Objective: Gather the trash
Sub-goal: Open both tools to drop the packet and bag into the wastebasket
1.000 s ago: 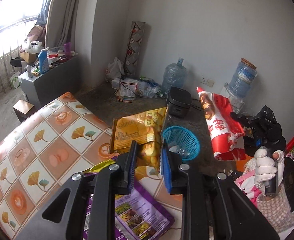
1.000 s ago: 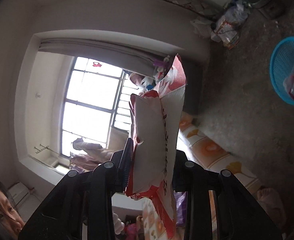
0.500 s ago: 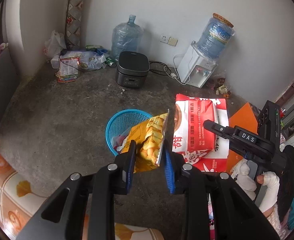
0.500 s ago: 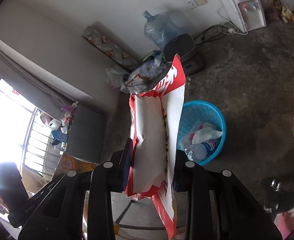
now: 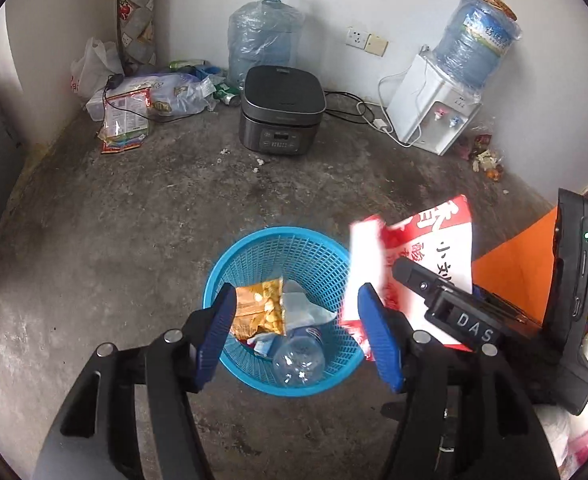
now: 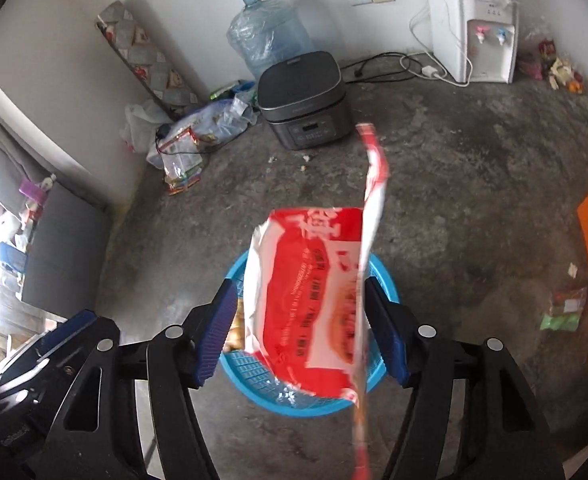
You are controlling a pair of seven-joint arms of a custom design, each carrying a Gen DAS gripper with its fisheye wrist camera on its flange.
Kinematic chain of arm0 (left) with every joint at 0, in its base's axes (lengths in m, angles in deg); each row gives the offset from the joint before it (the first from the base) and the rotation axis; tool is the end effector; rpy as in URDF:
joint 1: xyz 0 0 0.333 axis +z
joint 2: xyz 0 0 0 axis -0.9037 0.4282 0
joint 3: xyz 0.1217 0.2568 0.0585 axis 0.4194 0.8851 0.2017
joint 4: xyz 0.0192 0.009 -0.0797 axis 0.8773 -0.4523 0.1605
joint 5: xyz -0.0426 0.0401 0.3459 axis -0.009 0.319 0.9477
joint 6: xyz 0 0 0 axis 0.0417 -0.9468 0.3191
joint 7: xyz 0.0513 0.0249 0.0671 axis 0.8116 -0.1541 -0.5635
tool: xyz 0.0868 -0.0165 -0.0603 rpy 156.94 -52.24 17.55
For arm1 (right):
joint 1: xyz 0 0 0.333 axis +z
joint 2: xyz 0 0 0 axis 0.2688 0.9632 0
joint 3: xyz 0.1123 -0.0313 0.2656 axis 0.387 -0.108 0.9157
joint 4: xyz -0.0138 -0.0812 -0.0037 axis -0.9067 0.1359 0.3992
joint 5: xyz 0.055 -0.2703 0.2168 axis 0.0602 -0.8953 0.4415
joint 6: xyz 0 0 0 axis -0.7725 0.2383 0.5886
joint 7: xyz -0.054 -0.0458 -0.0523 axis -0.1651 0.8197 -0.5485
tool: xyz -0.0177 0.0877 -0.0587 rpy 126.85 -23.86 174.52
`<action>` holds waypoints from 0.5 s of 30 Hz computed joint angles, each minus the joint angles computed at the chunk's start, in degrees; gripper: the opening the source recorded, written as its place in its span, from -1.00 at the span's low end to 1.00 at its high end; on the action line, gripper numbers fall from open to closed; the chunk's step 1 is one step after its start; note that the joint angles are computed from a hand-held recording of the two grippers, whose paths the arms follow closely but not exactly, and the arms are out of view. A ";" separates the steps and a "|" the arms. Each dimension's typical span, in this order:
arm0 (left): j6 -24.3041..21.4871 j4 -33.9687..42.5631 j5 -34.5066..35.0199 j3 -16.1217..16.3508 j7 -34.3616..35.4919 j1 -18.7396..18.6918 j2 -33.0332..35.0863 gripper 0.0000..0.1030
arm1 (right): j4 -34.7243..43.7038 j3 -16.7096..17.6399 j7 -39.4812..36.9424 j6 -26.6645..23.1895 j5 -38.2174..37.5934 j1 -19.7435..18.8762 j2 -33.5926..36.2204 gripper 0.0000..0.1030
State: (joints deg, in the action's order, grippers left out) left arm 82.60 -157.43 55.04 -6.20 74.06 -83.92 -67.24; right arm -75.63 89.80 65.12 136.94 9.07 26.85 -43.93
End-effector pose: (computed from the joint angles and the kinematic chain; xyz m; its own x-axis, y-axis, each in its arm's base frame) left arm 0.5122 -0.3414 0.5386 -0.4080 -0.8902 0.2026 -0.8378 0.2769 -0.4705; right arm 0.4319 0.1425 0.5283 -0.3714 -0.8707 -0.3225 -0.7539 0.4855 -0.4425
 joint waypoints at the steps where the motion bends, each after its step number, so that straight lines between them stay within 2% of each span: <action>1: 1.83 -1.08 -0.07 0.16 -0.67 0.05 -0.50 0.18 | -0.66 -0.48 -0.83 1.10 0.93 0.55 -0.19 0.22; 4: 4.98 -3.95 -4.78 -0.23 1.69 1.51 -2.90 0.23 | -4.20 -1.95 -3.82 6.09 4.44 2.12 -2.58 0.22; 7: 6.06 -4.78 -6.80 -0.15 2.95 1.98 -4.91 0.24 | -6.63 -2.44 -5.46 8.20 6.72 2.51 -5.28 0.22; 15: 6.74 -5.59 -9.97 0.61 7.77 2.16 -12.88 0.30 | -9.32 -0.18 -3.71 8.79 7.38 0.29 -13.25 0.22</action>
